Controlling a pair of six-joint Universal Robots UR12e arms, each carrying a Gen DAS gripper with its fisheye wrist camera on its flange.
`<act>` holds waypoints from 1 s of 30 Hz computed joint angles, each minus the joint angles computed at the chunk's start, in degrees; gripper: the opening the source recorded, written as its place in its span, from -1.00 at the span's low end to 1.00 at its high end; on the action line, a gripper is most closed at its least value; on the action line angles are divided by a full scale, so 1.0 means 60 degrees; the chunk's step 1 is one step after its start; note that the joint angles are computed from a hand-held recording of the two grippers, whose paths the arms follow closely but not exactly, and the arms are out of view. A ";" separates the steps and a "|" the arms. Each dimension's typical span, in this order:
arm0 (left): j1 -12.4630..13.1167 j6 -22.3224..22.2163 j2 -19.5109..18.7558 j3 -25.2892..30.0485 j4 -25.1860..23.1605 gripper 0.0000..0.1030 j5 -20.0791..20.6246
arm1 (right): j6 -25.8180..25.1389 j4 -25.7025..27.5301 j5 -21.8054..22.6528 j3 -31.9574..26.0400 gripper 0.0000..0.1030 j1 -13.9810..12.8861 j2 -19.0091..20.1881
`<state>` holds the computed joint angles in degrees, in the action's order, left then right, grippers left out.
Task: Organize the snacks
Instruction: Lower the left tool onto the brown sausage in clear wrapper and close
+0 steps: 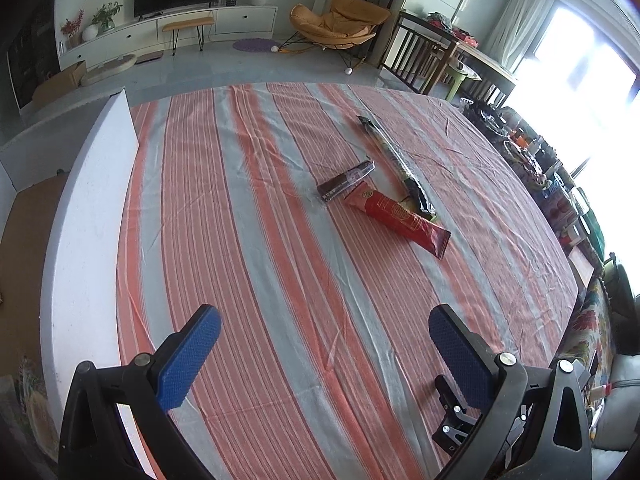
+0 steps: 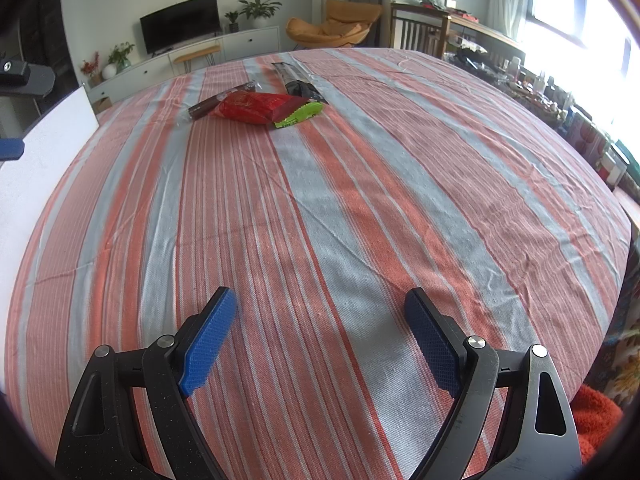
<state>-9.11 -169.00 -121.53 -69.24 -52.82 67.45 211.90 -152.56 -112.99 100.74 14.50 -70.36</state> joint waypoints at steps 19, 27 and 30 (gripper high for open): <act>-0.0861 0.1475 -0.3410 0.5645 -0.3149 0.68 0.1267 | -0.0038 0.0001 0.0036 -0.0009 0.76 0.0004 0.0005; -0.1287 0.1458 -0.5443 0.8704 -0.4491 0.27 0.1883 | -0.0108 0.0017 0.0118 -0.0071 0.80 0.0008 0.0053; -0.1316 0.1618 -0.5002 0.7682 -0.3404 -0.60 0.2118 | -0.0111 0.0015 0.0124 -0.0085 0.80 0.0005 0.0069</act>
<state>-17.01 -159.29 -151.54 -23.15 -73.25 80.16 211.23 -152.47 -112.25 100.23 14.53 -69.95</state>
